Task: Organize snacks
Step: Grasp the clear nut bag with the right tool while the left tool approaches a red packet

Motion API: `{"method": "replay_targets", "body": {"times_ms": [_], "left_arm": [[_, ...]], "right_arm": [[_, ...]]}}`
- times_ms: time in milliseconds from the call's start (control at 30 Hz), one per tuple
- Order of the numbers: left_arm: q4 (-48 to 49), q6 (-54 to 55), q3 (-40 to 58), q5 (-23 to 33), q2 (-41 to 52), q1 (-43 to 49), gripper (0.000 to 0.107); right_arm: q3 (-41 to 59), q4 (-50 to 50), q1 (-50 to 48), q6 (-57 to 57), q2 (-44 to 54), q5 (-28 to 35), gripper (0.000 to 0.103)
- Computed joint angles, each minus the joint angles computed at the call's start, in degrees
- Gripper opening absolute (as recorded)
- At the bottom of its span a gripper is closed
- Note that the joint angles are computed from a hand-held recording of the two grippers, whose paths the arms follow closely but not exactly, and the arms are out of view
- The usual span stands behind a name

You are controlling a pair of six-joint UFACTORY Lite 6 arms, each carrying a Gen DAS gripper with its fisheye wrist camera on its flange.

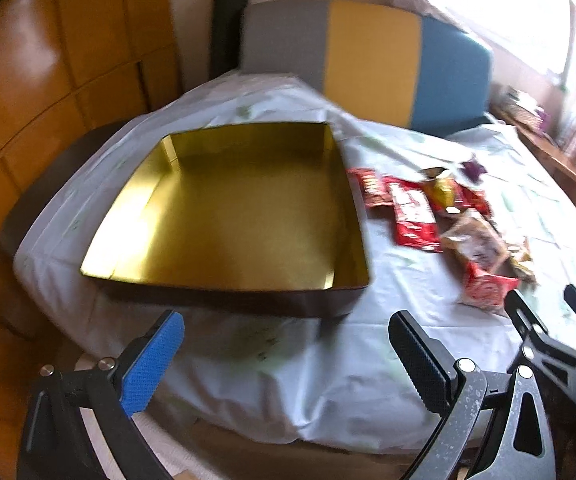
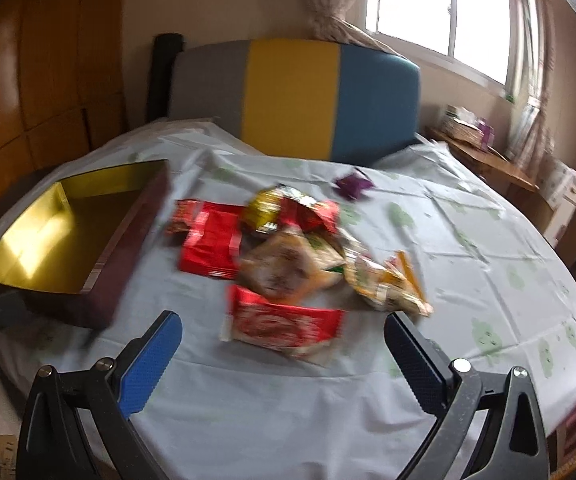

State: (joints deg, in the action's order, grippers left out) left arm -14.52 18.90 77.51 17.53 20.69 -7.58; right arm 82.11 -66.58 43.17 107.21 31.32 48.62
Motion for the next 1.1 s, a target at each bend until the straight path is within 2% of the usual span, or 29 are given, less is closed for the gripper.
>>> {"method": "replay_targets", "body": {"times_ms": [100, 167, 200, 400, 500, 633, 700, 767, 833, 867, 1033, 1100], "left_arm": [[-14.0, 15.2, 0.63, 2.14, 0.02, -0.54, 0.103], [-21.78, 22.83, 3.25, 7.48, 1.83, -0.37, 0.103], [-22.55, 23.3, 4.31, 9.02, 2.79, -0.68, 0.103], [-13.42, 16.46, 7.1, 7.88, 6.88, -6.67, 0.102], [-10.4, 15.33, 6.43, 5.95, 6.94, -9.34, 0.102], [-19.73, 23.57, 5.4, 5.86, 6.33, -9.67, 0.103], [-23.21, 25.91, 6.43, 7.02, 7.15, -9.79, 0.103], [-21.43, 24.06, 6.78, 5.91, 7.36, -10.71, 0.103], [-18.74, 21.75, 7.16, 4.82, 7.94, -11.71, 0.103], [-18.69, 21.77, 7.23, 4.71, 8.19, -11.85, 0.103], [-19.72, 22.99, 6.79, 3.94, 8.55, -12.18, 0.103], [-18.38, 21.75, 7.66, 3.84, 9.52, -12.57, 0.103]], "right_arm": [[-8.34, -1.44, -3.34, 3.62, -5.71, -3.6, 0.095], [-14.42, -2.09, -6.21, 6.91, -9.99, -5.67, 0.094], [-17.68, -2.8, -7.96, 8.88, -12.35, -7.26, 0.093], [-28.54, -9.35, -16.69, 13.78, -19.31, -13.81, 0.075], [-30.66, -13.52, -19.97, 16.13, -20.38, -16.3, 0.073], [-28.28, -19.86, -24.02, 17.15, -17.44, -21.44, 0.073], [-24.84, -19.1, -25.87, 15.25, -14.13, -22.91, 0.073], [-20.87, -17.93, -27.27, 12.51, -10.36, -24.94, 0.075], [-17.1, -16.96, -28.08, 8.85, -6.52, -27.5, 0.088], [-15.12, -14.78, -28.75, 5.75, -4.52, -29.39, 0.091], [-11.0, -12.87, -30.34, 1.95, 0.79, -31.94, 0.092], [-10.73, -16.65, -30.17, 4.19, 1.99, -31.66, 0.088]]}}
